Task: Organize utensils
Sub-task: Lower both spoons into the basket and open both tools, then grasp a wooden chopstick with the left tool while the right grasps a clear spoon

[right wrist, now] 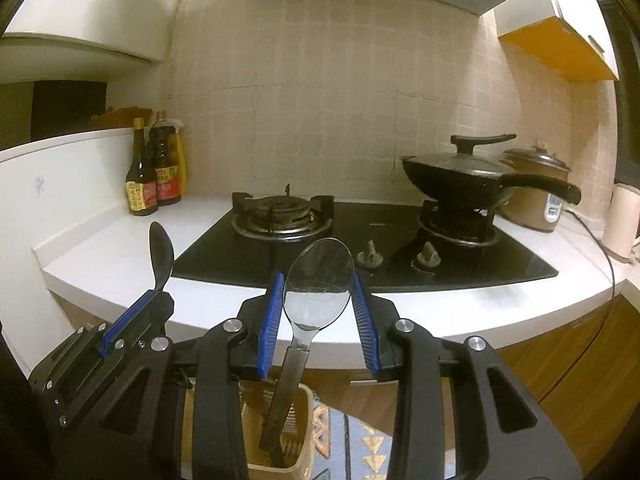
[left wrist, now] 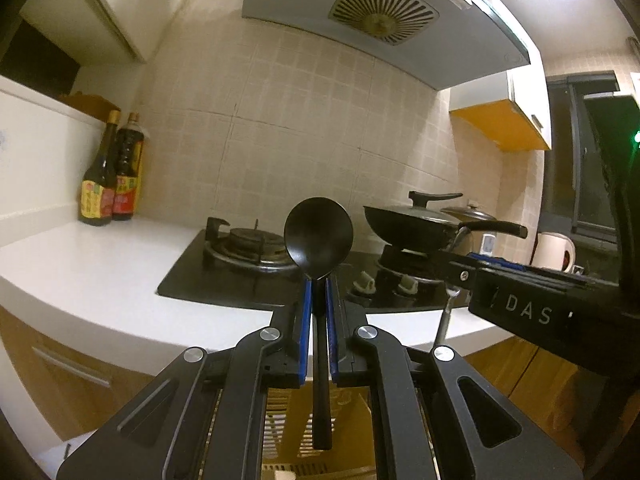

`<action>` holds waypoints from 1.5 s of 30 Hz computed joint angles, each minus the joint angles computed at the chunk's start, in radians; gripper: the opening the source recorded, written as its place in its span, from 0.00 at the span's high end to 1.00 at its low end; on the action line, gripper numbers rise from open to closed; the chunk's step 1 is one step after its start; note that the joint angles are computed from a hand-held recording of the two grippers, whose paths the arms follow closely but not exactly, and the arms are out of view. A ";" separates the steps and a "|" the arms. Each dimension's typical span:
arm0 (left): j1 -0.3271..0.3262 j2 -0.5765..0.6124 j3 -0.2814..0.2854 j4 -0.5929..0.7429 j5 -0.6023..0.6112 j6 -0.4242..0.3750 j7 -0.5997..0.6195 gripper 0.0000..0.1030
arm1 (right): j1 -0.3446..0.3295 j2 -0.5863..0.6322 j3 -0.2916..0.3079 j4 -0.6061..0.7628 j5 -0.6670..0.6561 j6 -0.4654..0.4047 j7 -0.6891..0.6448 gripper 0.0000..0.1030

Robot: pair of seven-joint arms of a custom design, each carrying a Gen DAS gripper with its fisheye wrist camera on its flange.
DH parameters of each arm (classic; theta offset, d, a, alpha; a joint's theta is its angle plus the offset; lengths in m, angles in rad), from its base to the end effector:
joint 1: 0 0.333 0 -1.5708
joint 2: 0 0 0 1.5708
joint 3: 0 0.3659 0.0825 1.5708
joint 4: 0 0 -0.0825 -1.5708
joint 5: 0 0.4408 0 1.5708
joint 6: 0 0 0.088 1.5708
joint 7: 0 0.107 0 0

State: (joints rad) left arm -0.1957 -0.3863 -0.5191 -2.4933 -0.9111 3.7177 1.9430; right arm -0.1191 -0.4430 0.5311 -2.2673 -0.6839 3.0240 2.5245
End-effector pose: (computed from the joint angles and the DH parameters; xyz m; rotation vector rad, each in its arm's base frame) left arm 0.3843 -0.2388 0.5915 -1.3365 1.3521 -1.4338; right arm 0.4343 0.2953 0.6495 -1.5833 1.3046 -0.8841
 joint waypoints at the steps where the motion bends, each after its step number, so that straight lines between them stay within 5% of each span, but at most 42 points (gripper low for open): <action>1: -0.020 -0.011 0.027 -0.014 0.033 -0.012 -0.030 0.94 | 0.018 0.005 -0.013 -0.001 0.009 -0.002 -0.012 0.69; 6: -0.045 -0.083 0.082 -0.075 0.144 -0.048 -0.153 0.65 | 0.162 0.013 -0.123 -0.026 0.100 -0.011 -0.109 0.68; 18: -0.074 -0.388 0.183 -0.198 0.304 -0.271 -0.331 0.65 | 0.391 -0.090 -0.278 -0.086 0.384 -0.107 -0.332 0.58; 23: -0.065 -0.547 0.206 -0.233 0.349 -0.463 -0.377 0.65 | 0.425 -0.167 -0.277 -0.113 0.455 -0.182 -0.380 0.58; 32: -0.147 -0.728 0.318 -0.298 0.475 -0.892 -0.443 0.62 | 0.533 -0.231 -0.311 -0.163 0.593 -0.397 -0.471 0.58; 38: -0.176 -0.721 0.368 -0.319 0.575 -1.137 -0.503 0.63 | 0.610 -0.203 -0.357 -0.173 0.695 -0.566 -0.569 0.58; 45: -0.227 -0.658 0.457 -0.331 0.584 -1.266 -0.499 0.65 | 0.676 -0.125 -0.432 -0.175 0.921 -0.734 -0.717 0.64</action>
